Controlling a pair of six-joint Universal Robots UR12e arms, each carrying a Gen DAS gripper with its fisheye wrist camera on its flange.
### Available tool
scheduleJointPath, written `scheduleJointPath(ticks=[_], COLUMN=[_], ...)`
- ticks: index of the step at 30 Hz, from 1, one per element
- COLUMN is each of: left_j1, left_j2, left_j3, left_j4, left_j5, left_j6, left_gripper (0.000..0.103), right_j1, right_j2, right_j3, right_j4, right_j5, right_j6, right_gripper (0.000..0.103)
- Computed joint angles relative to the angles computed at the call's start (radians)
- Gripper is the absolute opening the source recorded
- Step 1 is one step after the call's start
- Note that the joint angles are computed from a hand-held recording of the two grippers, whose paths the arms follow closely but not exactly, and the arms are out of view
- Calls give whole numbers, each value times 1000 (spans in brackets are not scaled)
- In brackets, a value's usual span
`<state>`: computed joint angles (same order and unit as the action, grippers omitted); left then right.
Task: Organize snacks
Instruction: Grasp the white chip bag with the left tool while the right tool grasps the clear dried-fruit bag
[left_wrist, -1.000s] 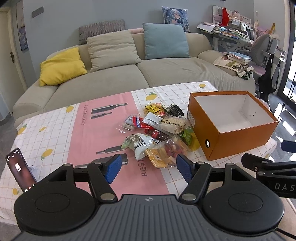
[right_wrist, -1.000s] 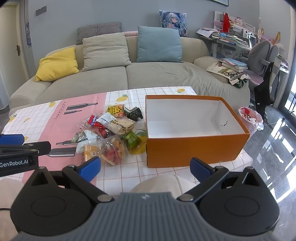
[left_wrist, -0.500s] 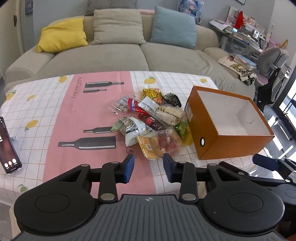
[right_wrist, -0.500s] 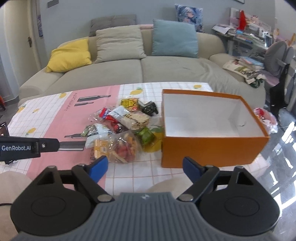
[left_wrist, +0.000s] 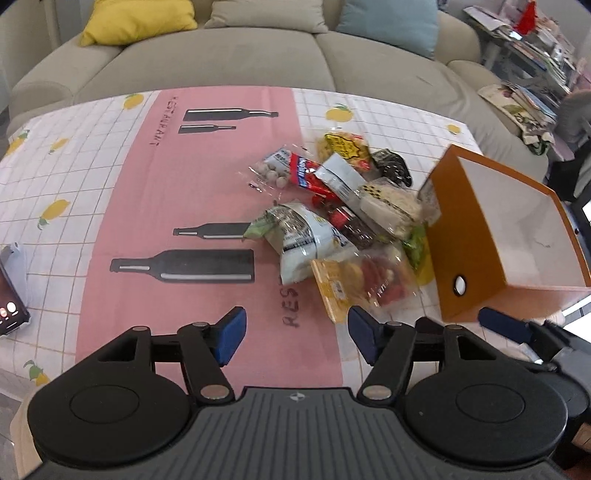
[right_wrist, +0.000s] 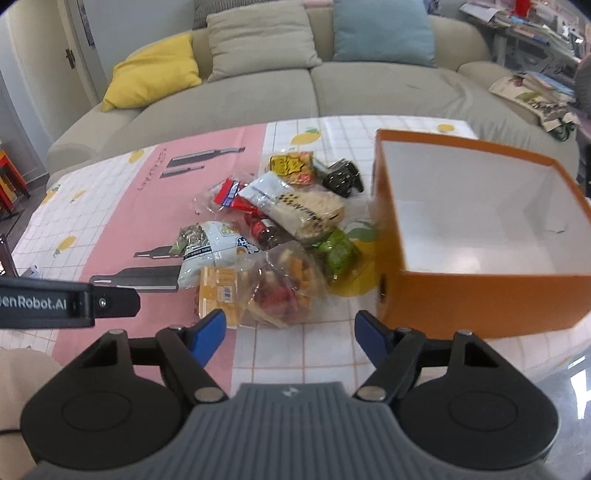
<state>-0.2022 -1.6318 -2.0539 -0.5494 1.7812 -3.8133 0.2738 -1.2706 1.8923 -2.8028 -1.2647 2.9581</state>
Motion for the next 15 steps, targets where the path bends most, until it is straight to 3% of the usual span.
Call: scheduleJointPath(ticks=[8,15], left_j1=[61,100], left_j2=[-59,-124], left_j3=[45,67], left_j4=[-22,1], left_j5=[-77,-132], left_j6=[62,38], left_gripper=[74,77], right_j1=[39,61], right_j2=[88,153], right_j3=[-86,-148], right_j4=[29,73], right_j5=[-19,-55], right_j6=[-27,-61], right_gripper=[74,74])
